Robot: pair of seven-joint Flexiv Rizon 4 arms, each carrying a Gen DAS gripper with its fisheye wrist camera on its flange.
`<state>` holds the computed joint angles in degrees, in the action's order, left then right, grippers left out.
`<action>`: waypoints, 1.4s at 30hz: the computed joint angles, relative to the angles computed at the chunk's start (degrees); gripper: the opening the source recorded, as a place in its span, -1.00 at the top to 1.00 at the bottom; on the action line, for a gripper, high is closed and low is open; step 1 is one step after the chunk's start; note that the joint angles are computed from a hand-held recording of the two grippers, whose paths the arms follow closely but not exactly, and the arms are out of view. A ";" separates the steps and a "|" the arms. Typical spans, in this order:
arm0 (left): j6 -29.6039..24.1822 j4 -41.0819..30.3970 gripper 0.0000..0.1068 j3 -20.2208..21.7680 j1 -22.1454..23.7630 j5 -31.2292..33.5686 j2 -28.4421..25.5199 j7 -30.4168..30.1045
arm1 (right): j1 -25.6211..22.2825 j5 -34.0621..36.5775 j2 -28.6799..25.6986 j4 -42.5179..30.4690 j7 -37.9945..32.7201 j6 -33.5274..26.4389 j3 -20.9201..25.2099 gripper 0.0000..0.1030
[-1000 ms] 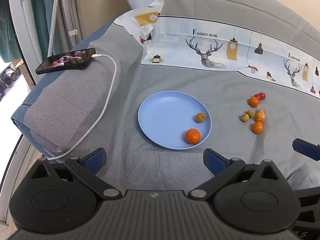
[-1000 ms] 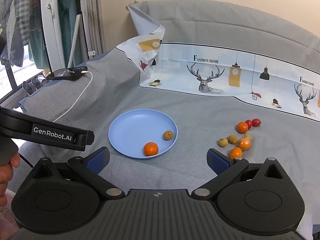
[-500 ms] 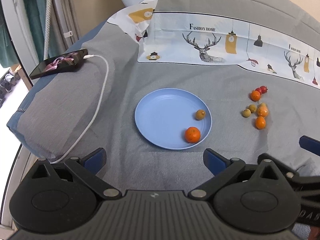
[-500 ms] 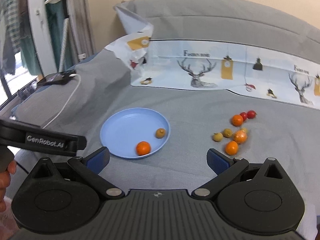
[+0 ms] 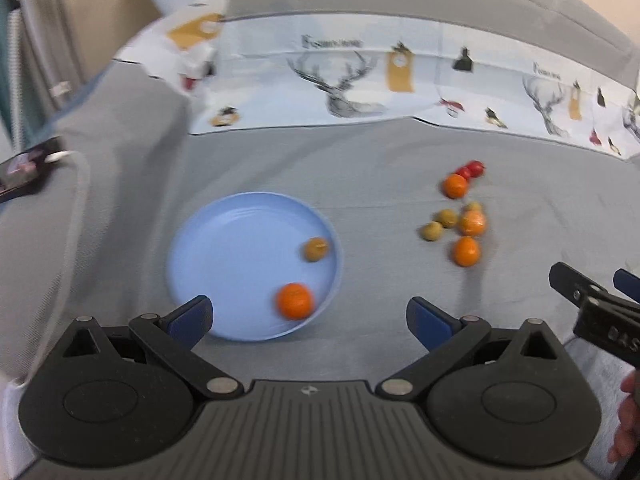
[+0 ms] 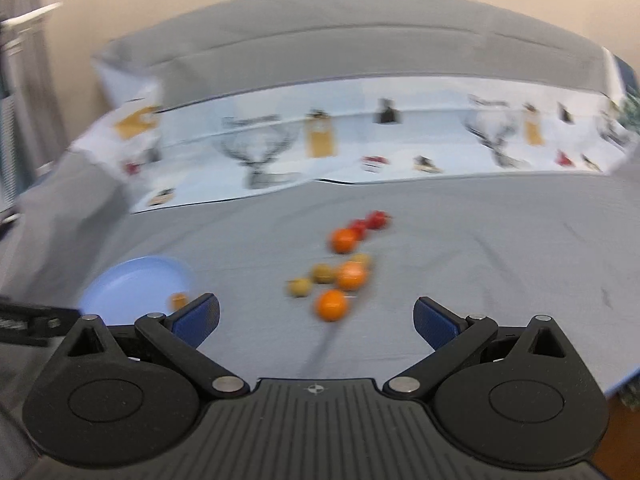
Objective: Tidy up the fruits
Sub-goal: 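Grasp the bagged orange with the right tool while the left tool grasps a yellow fruit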
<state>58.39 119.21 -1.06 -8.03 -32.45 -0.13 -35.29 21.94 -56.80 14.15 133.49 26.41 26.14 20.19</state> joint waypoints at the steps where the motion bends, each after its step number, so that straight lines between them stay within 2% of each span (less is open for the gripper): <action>1: -0.09 -0.34 -0.93 -0.48 -0.33 0.31 -0.57 -0.30 | -0.52 0.48 0.62 1.03 0.42 0.15 -0.44 -0.99; 4: 1.31 -1.63 -0.93 -2.28 -1.67 1.49 -3.47 -0.92 | -2.88 0.40 1.87 4.28 1.10 3.57 -2.52 -0.99; 9: 4.72 -6.34 -0.93 -4.48 -3.74 8.90 -11.83 -5.75 | -9.11 -7.02 -0.07 7.45 1.44 14.15 -7.63 -0.99; 14: 4.29 -13.11 -0.93 -3.44 -6.29 19.82 -19.20 -14.67 | -16.48 -17.01 -6.46 6.96 1.65 27.20 -13.88 -0.99; 19: 1.84 -18.10 -0.93 -2.95 -7.16 24.99 -23.39 -19.50 | -22.03 -25.64 -14.76 3.35 2.38 39.06 -18.34 -0.96; 20: 1.07 -19.17 -0.93 -2.62 -7.50 26.04 -24.18 -20.62 | -22.52 -26.85 -16.36 2.35 2.34 40.08 -18.69 -0.90; 22: -0.26 -20.62 -0.93 -2.62 -7.66 27.09 -25.25 -21.83 | -23.05 -27.45 -18.68 1.14 1.01 41.06 -18.78 -0.58; 23: -0.85 -21.13 -0.93 -2.81 -7.62 27.30 -25.68 -22.07 | -23.95 -31.75 -19.41 0.80 3.10 44.31 -19.79 -0.12; 24: -1.03 -21.19 -0.93 -3.31 -7.29 27.00 -25.86 -21.78 | -25.24 -37.03 -19.70 0.32 6.64 46.82 -20.17 0.19; 28: 0.57 -21.72 -0.93 -3.91 -7.84 27.30 -26.95 -22.81 | -24.86 -38.50 -18.18 1.47 3.44 42.35 -18.47 0.23; 30: 0.74 -22.45 -0.93 -4.03 -8.37 27.47 -27.56 -23.53 | -25.87 -37.90 -15.69 3.43 6.87 41.35 -18.56 0.23; 34: -0.38 -23.81 -0.93 -4.58 -8.77 26.74 -28.10 -24.61 | -26.12 -30.90 -11.61 7.42 10.32 31.95 -17.53 0.23; 36: 0.53 -23.73 -0.93 -4.66 -8.95 26.79 -28.15 -24.87 | -26.70 -28.24 -11.59 8.63 11.00 32.51 -18.13 0.23; 38: 1.67 -23.52 -0.93 -4.18 -9.49 27.94 -28.16 -24.95 | -28.24 -32.15 -11.51 9.27 16.67 35.27 -19.24 0.22; 40: 3.83 -22.98 -0.93 -3.29 -10.14 29.60 -27.83 -25.78 | -28.05 -31.87 -12.12 8.79 15.69 34.34 -18.82 0.22; 42: 6.62 -20.86 -0.93 -5.02 -8.58 27.94 -26.48 -23.80 | -27.65 -31.65 -12.62 8.46 14.55 33.40 -18.50 0.22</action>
